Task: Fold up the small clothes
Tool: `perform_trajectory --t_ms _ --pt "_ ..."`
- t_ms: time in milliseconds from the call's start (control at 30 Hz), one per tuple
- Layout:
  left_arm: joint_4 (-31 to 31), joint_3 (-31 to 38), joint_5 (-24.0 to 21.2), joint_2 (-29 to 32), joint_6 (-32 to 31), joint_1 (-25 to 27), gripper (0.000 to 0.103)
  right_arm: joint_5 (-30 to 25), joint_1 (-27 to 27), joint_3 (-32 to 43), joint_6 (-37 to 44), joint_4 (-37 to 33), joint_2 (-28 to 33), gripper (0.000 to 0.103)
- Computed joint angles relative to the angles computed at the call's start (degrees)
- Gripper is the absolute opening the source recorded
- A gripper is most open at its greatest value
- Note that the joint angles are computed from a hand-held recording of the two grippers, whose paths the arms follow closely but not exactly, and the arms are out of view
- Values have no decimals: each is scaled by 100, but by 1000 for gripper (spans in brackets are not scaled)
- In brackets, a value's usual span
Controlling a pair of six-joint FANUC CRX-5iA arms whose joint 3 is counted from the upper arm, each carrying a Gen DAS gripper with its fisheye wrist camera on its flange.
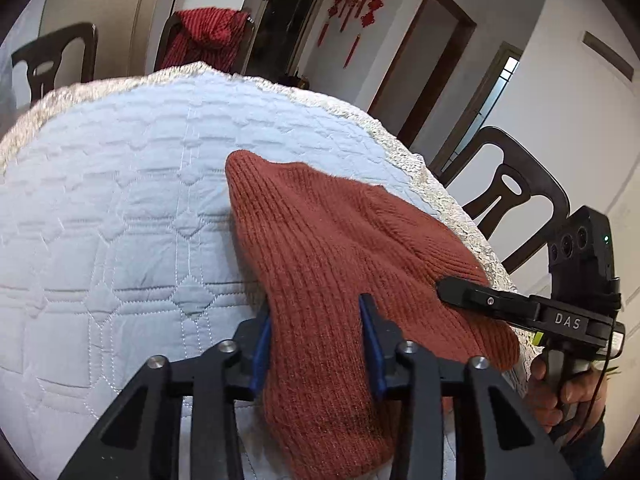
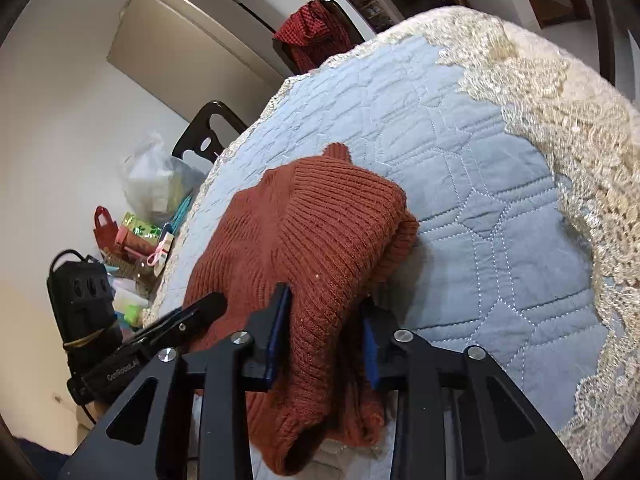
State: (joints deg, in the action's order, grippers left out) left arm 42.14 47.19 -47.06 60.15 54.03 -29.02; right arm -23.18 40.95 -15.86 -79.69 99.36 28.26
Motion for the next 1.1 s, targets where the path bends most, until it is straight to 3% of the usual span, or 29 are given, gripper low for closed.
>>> perform_trajectory --t_ms 267,733,1100 --pt "595 -758 360 -441 -793 2 36 -234 154 107 246 69 -77 30" --pt "1140 -1354 600 -689 -1261 209 36 -5 121 702 792 -82 264 30" --pt "838 -506 213 -243 -704 799 36 886 -225 2190 1237 92 1282 30"
